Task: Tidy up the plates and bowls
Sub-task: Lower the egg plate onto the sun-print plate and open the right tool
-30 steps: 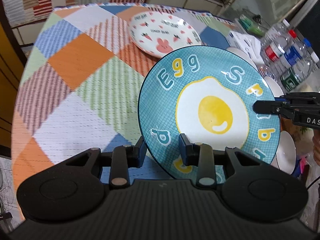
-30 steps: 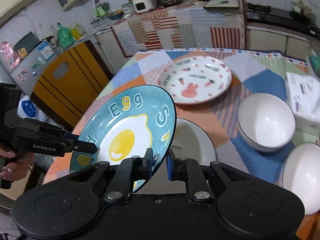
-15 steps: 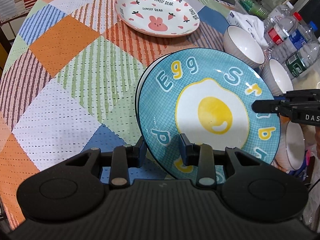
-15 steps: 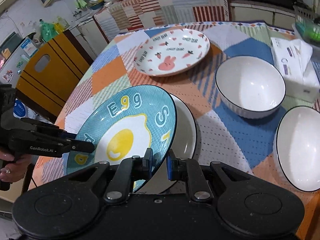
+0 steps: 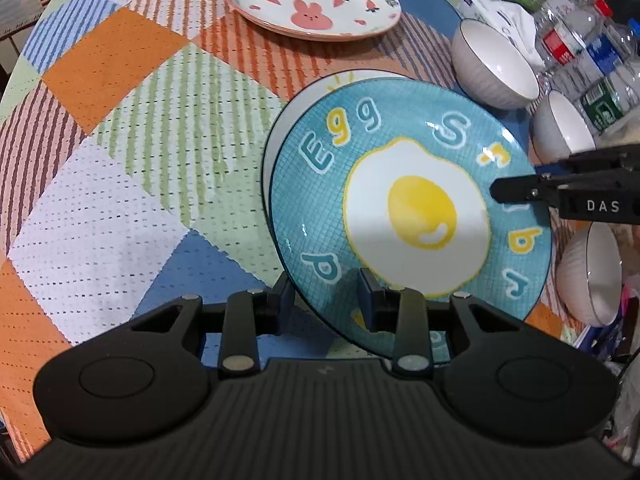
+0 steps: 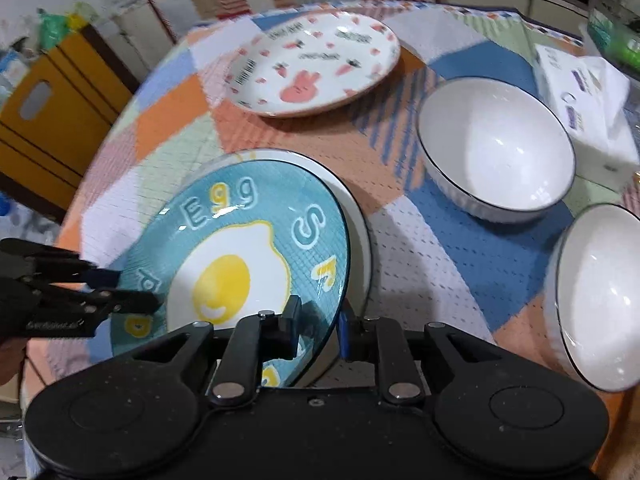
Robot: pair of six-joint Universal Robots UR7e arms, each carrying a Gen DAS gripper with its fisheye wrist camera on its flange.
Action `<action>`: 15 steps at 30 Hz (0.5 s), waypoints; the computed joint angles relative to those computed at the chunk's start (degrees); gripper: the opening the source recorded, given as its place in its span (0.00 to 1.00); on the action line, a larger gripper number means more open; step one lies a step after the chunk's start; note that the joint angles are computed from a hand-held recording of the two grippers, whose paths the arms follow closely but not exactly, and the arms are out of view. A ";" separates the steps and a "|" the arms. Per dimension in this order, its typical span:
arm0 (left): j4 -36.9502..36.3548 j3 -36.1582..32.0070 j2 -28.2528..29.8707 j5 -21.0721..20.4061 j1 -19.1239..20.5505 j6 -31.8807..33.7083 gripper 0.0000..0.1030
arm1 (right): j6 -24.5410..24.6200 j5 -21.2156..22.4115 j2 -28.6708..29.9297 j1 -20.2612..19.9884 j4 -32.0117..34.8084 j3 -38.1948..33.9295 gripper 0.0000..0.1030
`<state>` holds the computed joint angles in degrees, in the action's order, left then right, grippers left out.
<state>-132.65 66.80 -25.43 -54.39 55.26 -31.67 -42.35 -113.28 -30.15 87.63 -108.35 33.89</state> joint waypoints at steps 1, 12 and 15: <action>0.45 -0.33 0.27 0.63 -0.18 -0.03 0.31 | -0.76 -1.41 -0.43 0.36 -1.77 1.47 0.26; 1.70 -1.03 0.67 1.71 -0.30 0.53 0.30 | -23.62 -13.48 -4.46 3.25 -36.91 23.02 0.32; 2.85 -1.00 0.15 1.87 -0.49 -0.33 0.28 | -24.52 -12.70 -4.54 3.10 -38.82 23.57 0.32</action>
<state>-129.80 65.80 -25.28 -52.52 54.78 -32.01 -66.87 -125.98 -34.69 90.73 -147.16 57.46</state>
